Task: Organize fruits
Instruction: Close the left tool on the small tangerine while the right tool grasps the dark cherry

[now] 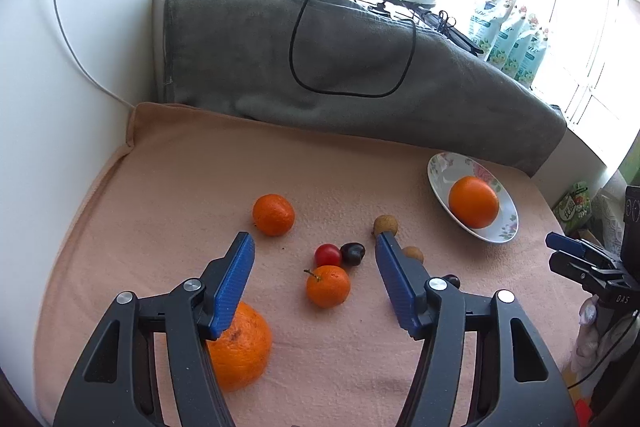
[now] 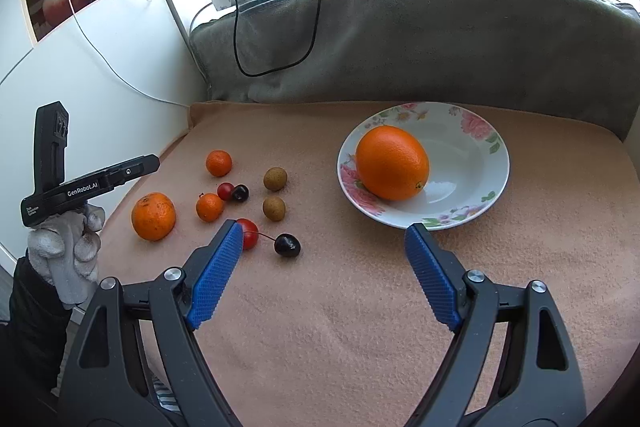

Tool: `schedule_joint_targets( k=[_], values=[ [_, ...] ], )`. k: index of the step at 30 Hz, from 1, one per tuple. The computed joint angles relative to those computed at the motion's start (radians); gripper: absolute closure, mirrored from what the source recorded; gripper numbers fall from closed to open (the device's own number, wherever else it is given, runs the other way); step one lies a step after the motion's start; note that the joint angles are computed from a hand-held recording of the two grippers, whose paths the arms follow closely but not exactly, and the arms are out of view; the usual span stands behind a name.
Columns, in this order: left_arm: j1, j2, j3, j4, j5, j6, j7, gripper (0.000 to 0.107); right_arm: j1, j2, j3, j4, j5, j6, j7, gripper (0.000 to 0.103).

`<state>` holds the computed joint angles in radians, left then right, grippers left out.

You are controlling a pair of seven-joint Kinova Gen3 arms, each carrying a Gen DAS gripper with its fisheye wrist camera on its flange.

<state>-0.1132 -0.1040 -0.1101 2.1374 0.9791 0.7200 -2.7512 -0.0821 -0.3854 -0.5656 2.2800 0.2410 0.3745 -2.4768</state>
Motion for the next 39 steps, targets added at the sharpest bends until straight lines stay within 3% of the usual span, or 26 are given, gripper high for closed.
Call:
schedule_joint_targets(
  k=[6,10,17,21,26,32,39],
  values=[
    [0.012,0.015,0.019,0.008,-0.022,0.011,0.003,0.06,-0.018,0.038,0.003,0.002,0.004,-0.019,0.006,0.018],
    [0.022,0.056,0.043,-0.027,-0.08,0.02,0.06,0.067,-0.034,0.065,0.0,-0.004,0.02,-0.024,0.0,0.025],
    [0.015,0.114,0.073,-0.097,-0.17,0.089,0.111,0.068,-0.079,0.128,-0.003,-0.017,0.075,-0.026,-0.024,0.037],
    [0.036,0.118,0.102,-0.09,-0.248,0.031,0.168,0.068,-0.112,0.167,0.011,-0.024,0.12,-0.026,-0.056,0.044],
    [0.075,0.106,0.129,-0.077,-0.344,-0.037,0.214,0.068,-0.162,0.213,0.039,-0.039,0.189,-0.008,-0.104,0.045],
    [0.09,0.123,0.129,-0.096,-0.371,-0.038,0.238,0.068,-0.247,0.249,0.135,-0.047,0.197,-0.023,-0.092,0.05],
    [0.113,0.151,0.155,-0.111,-0.473,-0.07,0.314,0.068,-0.311,0.283,0.19,-0.059,0.228,-0.008,-0.1,0.052]
  ],
)
